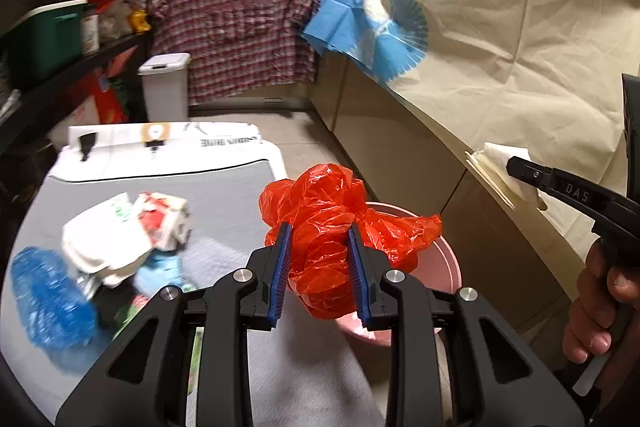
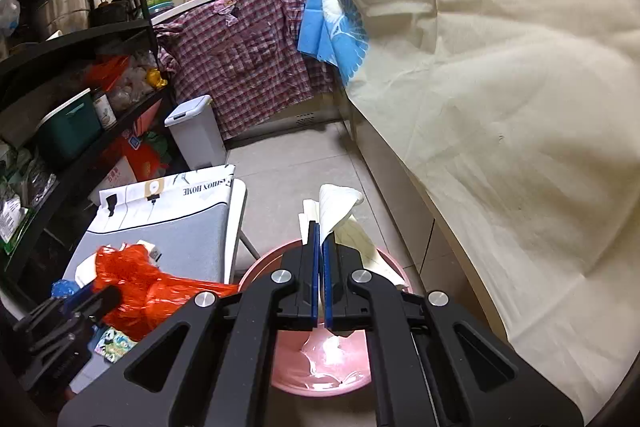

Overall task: Collect trash
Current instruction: 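Carry the red bag and tissue over the pink bin and open both grippers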

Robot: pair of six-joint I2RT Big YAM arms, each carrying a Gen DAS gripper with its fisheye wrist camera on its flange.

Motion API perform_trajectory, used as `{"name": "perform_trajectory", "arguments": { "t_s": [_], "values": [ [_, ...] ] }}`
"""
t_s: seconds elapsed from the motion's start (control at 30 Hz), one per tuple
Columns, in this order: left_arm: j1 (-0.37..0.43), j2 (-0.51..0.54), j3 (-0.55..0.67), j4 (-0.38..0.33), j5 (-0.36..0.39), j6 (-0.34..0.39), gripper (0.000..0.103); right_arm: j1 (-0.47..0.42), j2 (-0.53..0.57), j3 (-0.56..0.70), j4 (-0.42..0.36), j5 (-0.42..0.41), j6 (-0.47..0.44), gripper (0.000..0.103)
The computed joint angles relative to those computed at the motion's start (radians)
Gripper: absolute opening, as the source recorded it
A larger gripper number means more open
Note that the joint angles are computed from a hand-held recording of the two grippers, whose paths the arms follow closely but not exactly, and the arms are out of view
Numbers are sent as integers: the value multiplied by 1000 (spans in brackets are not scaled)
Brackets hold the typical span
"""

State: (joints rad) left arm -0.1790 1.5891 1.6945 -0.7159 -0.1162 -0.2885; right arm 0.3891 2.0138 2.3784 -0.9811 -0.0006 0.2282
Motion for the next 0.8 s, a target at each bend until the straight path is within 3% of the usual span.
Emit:
{"name": "perform_trajectory", "arguments": {
  "t_s": [0.37, 0.8],
  "values": [
    [-7, 120, 100, -7, 68, 58, 27, -10, 79, 72, -23, 7, -1, 2],
    [-13, 191, 159, -47, 87, 57, 27, -7, 150, 161, -76, 5, -12, 2]
  ]
}}
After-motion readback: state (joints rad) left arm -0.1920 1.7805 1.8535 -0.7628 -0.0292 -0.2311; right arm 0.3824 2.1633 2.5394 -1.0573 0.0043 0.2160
